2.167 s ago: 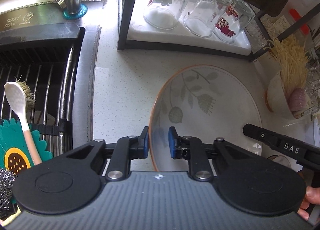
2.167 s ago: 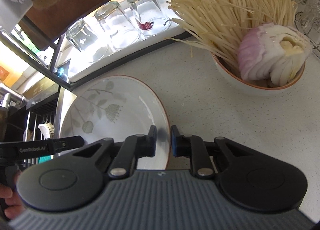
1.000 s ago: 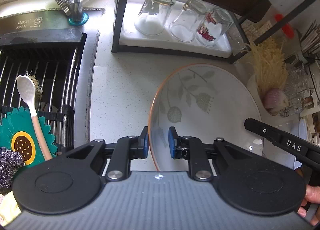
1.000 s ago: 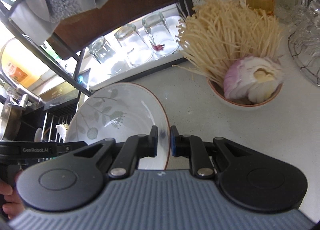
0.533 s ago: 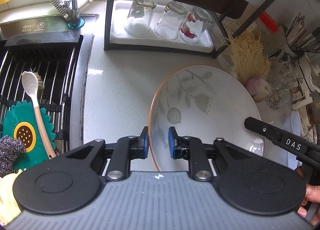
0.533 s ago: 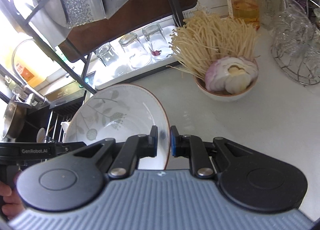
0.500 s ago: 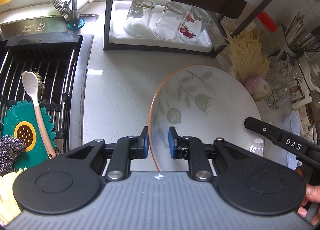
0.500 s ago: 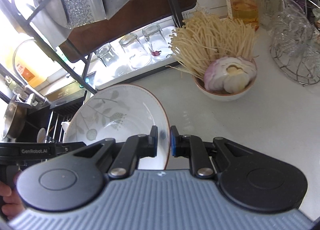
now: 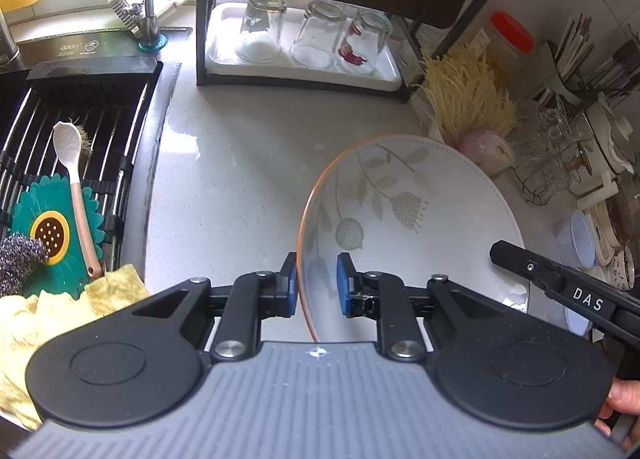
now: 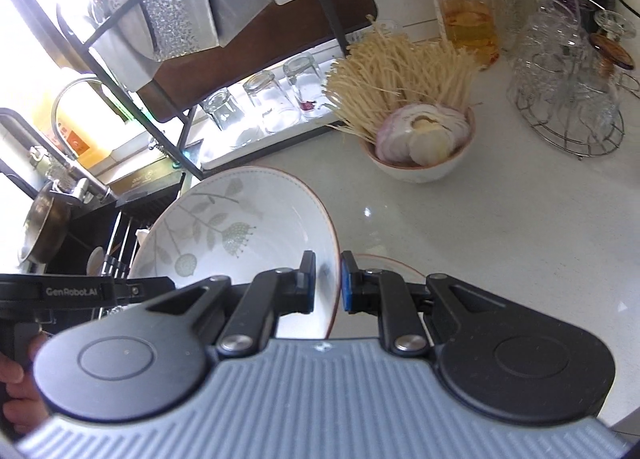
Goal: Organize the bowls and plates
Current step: 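Lift the gripped leaf-pattern plate with both grippers and carry it, then lower the leaf-pattern plate onto the counter and open both grippers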
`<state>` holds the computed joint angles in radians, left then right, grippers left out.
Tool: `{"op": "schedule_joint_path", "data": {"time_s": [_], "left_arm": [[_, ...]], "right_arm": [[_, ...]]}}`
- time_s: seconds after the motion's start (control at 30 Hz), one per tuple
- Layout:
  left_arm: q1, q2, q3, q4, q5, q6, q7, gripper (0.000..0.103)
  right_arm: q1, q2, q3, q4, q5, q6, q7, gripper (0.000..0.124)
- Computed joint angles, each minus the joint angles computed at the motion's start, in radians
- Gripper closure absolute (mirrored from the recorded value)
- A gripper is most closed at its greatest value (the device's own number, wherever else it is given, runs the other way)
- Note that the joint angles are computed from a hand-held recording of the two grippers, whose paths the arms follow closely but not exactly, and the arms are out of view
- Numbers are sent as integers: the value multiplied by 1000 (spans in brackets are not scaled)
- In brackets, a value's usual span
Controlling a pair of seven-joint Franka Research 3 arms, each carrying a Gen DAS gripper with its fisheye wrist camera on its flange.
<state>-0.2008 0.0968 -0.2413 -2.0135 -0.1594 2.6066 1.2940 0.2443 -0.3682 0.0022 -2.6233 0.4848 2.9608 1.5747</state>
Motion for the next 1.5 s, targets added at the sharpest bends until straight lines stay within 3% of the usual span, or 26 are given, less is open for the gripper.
{"op": "schedule_joint_path", "data": {"time_s": [0.13, 0.3, 0.5, 0.63, 1.03, 1.5], "left_arm": [[-23, -14, -11, -25, 23, 6, -43, 81], [-49, -18, -20, -45, 51, 14, -87, 81], [-71, -12, -26, -62, 91, 40, -135, 81], [-78, 9, -30, -59, 93, 38, -149, 81], [-74, 52, -39, -49, 111, 40, -133, 80], [-74, 93, -47, -22, 133, 35, -100, 80]], "right_arm": [[-49, -46, 26, -39, -51, -20, 27, 108], [-36, -86, -12, -84, -39, -26, 12, 108], [-59, -111, -11, -120, -54, -34, 1, 108], [-103, -109, 27, -139, -101, -34, 24, 108], [-135, -84, 56, -153, -181, -18, 73, 108], [-226, -57, 154, -162, -336, 7, 222, 105]]}}
